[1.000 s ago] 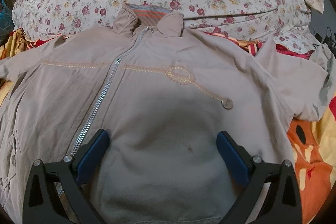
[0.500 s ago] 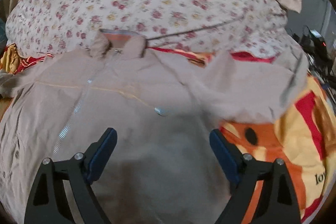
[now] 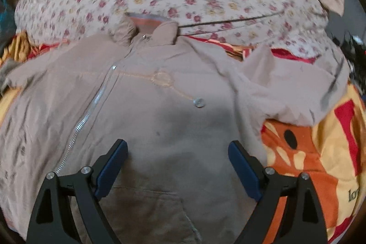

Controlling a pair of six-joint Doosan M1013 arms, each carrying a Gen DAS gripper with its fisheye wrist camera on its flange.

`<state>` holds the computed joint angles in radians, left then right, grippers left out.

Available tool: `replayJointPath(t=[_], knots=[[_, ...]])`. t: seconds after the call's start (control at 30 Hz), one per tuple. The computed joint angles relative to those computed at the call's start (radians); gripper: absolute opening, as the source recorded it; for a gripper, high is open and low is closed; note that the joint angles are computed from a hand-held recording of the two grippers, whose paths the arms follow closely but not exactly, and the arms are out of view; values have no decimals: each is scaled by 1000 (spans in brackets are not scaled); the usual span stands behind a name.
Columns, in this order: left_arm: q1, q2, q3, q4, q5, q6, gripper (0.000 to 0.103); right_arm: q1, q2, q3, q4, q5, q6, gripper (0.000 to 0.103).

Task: Fold large clothes
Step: 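Grasp the striped sleeve cuff with the left gripper and lift it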

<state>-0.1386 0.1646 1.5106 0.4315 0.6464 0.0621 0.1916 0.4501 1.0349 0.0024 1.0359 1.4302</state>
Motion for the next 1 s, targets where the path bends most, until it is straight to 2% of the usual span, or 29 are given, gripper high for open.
replayJointPath(t=[0.07,0.1,0.17,0.23,0.3,0.37,0.5,0.53,0.6,0.63,0.73,0.9,1.0], knots=[[29,17,5,-127,-68,76,40,3,9,-8,-2,18,5,92],[35,26,3,-152,-80,87,40,4,14,-12,2,30,8,92],[41,35,11,-115,-105,8,40,3,16,-11,6,35,10,92],[48,29,41,-57,-153,-133,40,5,17,-11,4,37,7,92],[55,26,56,-57,-186,-189,36,5,21,-16,8,42,9,92],[47,25,38,-41,-149,-151,5,4,23,-21,14,48,12,92],[-26,12,-26,249,37,-191,2,0,18,-22,35,44,10,92],[-39,9,-35,299,61,-187,2,-2,15,-20,39,37,10,92],[-75,11,-73,401,120,-136,2,-8,2,-9,48,13,18,92],[-90,17,-96,424,127,-88,2,-16,-10,0,62,-8,21,92],[-120,61,-197,394,135,85,2,-36,-31,15,88,-48,41,92],[-188,192,-394,219,123,345,2,-86,-65,41,120,-94,94,92],[-245,310,-551,84,151,489,2,-116,-84,63,117,-120,125,92]])
